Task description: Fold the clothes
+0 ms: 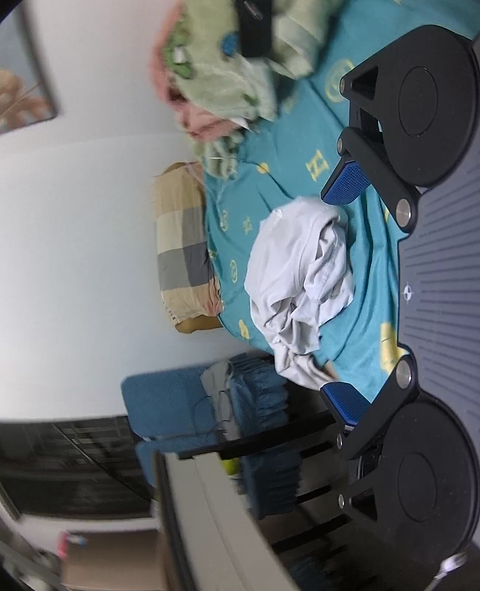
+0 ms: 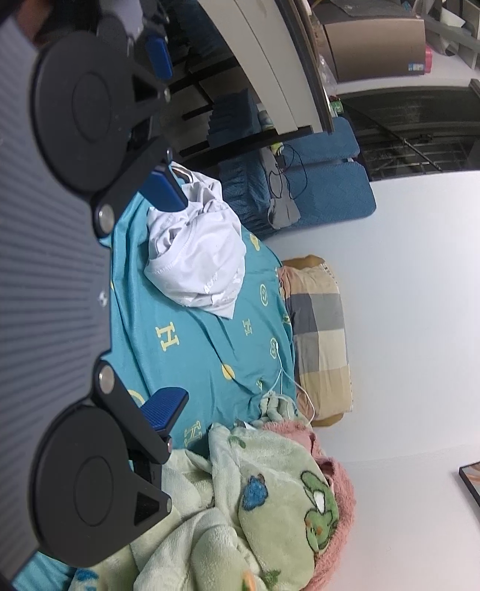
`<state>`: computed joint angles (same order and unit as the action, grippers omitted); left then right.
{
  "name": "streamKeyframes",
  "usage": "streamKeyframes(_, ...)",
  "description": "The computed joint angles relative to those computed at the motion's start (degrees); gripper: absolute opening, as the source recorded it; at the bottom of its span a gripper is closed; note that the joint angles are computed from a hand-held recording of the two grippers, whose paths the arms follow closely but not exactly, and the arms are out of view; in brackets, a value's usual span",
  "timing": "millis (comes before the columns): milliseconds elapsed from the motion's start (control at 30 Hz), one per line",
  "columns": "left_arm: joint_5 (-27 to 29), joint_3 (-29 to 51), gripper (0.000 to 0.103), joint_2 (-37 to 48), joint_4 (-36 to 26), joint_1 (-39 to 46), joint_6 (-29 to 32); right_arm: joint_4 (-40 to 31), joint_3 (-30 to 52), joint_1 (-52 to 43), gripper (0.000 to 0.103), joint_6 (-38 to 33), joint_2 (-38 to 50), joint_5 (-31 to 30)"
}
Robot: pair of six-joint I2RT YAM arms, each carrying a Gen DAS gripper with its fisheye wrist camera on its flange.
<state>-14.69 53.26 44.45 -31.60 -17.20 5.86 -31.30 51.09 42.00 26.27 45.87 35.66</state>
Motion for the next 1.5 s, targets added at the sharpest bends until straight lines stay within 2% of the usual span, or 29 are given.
streamKeyframes(67, -1.51, -0.95, 0.103, 4.42, 5.95, -0.33, 5.53, -0.46, 0.01, -1.06, 0.103, 0.82, -0.86, -1.28)
streamKeyframes(167, 7.92, 0.28, 0.103, 12.85, 13.03, 3.89, 13.56, -0.67, -0.36, -2.71, 0.103, 1.93, -1.48, -2.71)
streamKeyframes(200, 9.30, 1.00, 0.103, 16.00, 15.31, 4.57, 15.76, -0.66, -0.63, -4.19, 0.103, 2.19, -1.86, -4.60)
streamKeyframes(400, 7.16, 9.20, 0.099, 37.29, 22.51, 4.46, 25.49, 1.56, -3.60, -16.64, 0.103, 4.05, -3.52, -18.82)
streamKeyframes(533, 3.64, 12.24, 0.095, 48.39, 27.94, 3.71, 35.37, 2.82, -4.55, -24.64, 0.103, 5.24, -2.17, -28.37)
streamKeyframes(567, 3.41, 13.35, 0.092, 50.90, 28.72, 3.65, 36.89, 3.55, -4.98, -25.99, 0.103, 5.04, -2.00, -29.85)
streamKeyframes(633, 3.64, 14.19, 0.081, 54.04, 32.22, 3.62, 40.70, 4.78, -5.29, -28.61, 0.103, 4.22, -0.70, -32.21)
streamKeyframes(700, 7.15, 12.55, 0.073, 54.31, 38.28, 4.29, 42.68, 5.95, -5.48, -31.38, 0.103, 3.92, 1.01, -34.59)
streamKeyframes(767, 10.95, 11.54, 0.066, 53.34, 41.58, 4.95, 42.46, 7.02, -5.85, -34.68, 0.103, 4.31, 2.28, -38.12)
streamKeyframes(800, 12.84, 11.12, 0.058, 52.88, 43.15, 5.27, 42.21, 7.39, -5.91, -35.45, 0.103, 4.49, 2.77, -38.77)
streamKeyframes(833, 14.35, 12.00, 0.047, 52.65, 42.29, 5.47, 41.61, 7.76, -5.96, -36.18, 0.103, 4.68, 3.25, -39.41)
streamKeyframes(867, 15.53, 13.23, 0.040, 52.46, 40.69, 5.64, 40.93, 8.14, -6.01, -36.40, 0.103, 4.85, 3.50, -39.81)
streamKeyframes(933, 17.52, 14.99, 0.012, 51.54, 38.63, 5.87, 38.77, 8.80, -5.97, -36.45, 0.103, 4.56, 3.78, -40.33)
streamKeyframes(967, 18.36, 15.31, 0.007, 50.63, 38.52, 5.78, 37.64, 8.81, -5.96, -36.03, 0.103, 4.16, 3.56, -39.81)
streamKeyframes(1033, 19.82, 17.80, 0.004, 48.67, 35.76, 5.06, 35.01, 8.95, -6.13, -35.65, 0.103, 3.70, 2.80, -39.05)
streamKeyframes(1233, 20.23, 25.95, 0.003, 40.87, 19.57, -2.55, 28.32, 9.72, -6.94, -36.80, 0.103, 4.98, -0.25, -38.87)
streamKeyframes(1400, 19.78, 26.62, 0.003, 30.36, 8.69, -9.51, 17.05, 9.71, -7.55, -36.65, 0.103, 4.76, -4.10, -38.51)
streamKeyframes(1500, 20.51, 22.59, 0.003, 23.86, 5.07, -9.53, 10.34, 9.38, -7.70, -35.93, 0.101, 4.46, -5.35, -38.95)
